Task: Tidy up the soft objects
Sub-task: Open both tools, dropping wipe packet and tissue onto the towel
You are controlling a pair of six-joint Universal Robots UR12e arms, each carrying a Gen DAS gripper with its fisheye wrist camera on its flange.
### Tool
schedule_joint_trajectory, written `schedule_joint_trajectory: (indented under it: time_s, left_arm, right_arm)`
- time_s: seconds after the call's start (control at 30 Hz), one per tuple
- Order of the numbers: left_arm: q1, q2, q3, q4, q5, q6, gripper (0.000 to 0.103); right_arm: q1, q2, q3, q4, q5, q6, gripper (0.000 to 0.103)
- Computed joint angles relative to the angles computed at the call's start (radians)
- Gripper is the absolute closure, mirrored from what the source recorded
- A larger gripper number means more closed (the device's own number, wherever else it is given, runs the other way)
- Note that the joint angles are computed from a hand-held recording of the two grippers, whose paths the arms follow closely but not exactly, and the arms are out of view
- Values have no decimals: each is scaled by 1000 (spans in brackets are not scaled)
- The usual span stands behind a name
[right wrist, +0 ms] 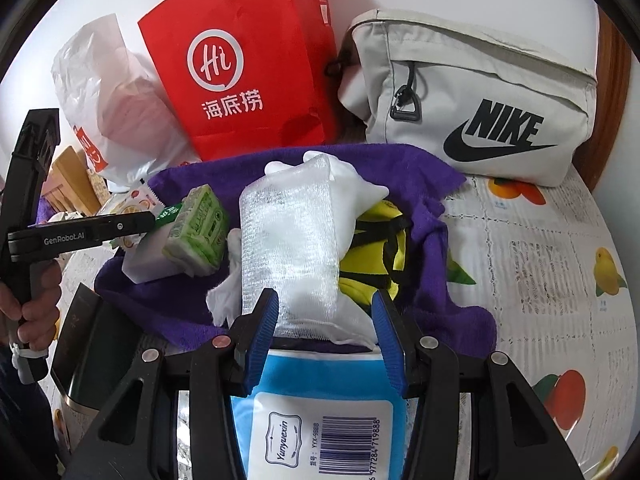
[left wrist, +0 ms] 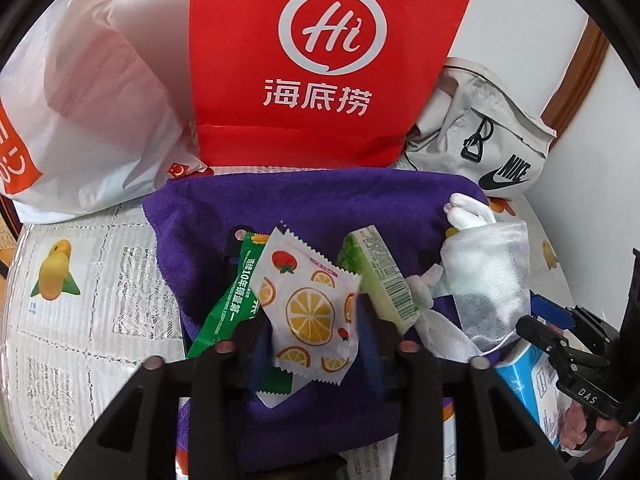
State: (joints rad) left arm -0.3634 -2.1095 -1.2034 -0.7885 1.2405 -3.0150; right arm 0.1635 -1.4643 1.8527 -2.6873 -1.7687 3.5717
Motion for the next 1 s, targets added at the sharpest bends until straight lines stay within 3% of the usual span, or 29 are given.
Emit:
schedule_joint_trajectory:
  time_s: [0.13,0.27,0.43,0.7,0.9,1.0]
  left_arm:
    - [0,7,-6,5,-2,-6,44]
    - [-2,25,-23,11,29,-19,39]
    - [3,73,-80,47,46,-29,31]
    - [10,131,-146,71,45,-53,30]
    - [13,193,-216,116,45,-46,30]
    - [11,227,-254,134,66,-50,29]
  right_arm:
    - [2,-3,3,-14,5,1,55]
    - [10,-8,2,-15,-1,4,55]
    - [39,-23,-3,-6,-70,4,52]
    - [86,-68,10,-17,-133,19,44]
    - [119,-98,19,-1,-169,37,44]
    - [136,-111,25,3,-175,52,37]
